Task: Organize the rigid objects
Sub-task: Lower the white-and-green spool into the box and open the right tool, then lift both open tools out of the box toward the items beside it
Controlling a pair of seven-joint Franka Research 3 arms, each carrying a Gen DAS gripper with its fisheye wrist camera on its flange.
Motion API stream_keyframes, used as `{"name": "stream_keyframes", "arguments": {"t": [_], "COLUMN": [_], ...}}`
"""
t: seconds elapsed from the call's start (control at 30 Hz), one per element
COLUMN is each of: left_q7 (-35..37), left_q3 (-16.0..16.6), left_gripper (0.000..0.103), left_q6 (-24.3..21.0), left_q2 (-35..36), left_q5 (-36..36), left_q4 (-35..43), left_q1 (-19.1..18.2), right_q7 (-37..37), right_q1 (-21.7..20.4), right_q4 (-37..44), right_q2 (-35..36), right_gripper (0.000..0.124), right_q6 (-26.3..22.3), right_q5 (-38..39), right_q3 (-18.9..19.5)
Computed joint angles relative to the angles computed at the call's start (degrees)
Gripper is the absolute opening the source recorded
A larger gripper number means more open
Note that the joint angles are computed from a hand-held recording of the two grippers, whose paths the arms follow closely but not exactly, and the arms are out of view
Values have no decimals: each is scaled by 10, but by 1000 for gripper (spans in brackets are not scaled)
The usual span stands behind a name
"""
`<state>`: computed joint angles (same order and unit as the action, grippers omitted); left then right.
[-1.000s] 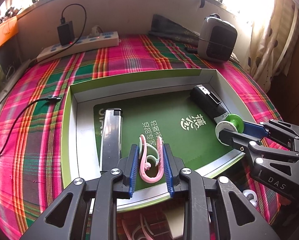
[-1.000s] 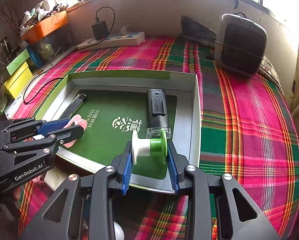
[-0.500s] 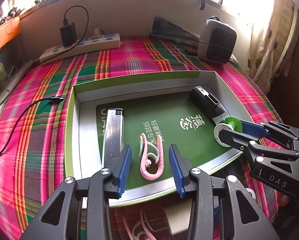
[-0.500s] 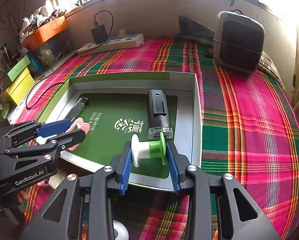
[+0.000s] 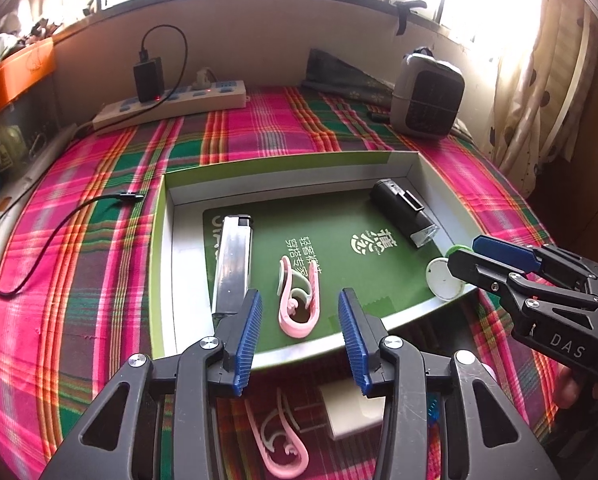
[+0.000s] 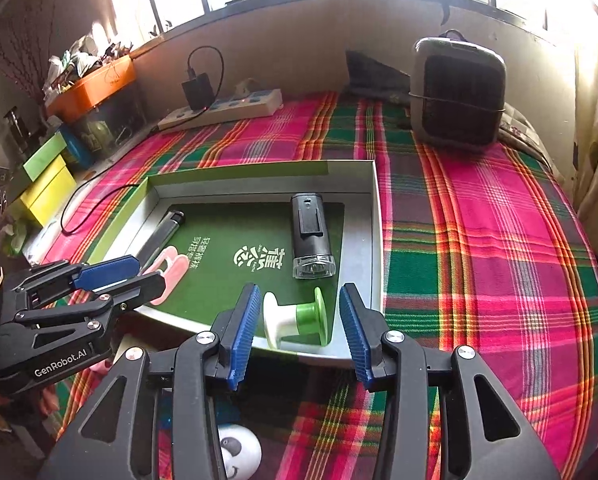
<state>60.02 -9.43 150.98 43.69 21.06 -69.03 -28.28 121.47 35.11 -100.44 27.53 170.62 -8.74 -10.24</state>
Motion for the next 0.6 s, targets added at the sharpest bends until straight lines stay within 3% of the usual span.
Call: {"name": "stream_keyframes", "arguments": {"t": [0.6], "left_q7": [-67], "left_q3": [12], "left_gripper": [39], "left_q6": [92], "left_q2": [-104], "left_q5": [53], "left_q4": [-163], "left_q1": [2], "right_q7": [90], "right_q1": [81], "right_q4": [-98], "right_q2": [-59], "right_gripper": [43], "right_q6": [54], "right_q5": [-63], "right_q3": [-85]}}
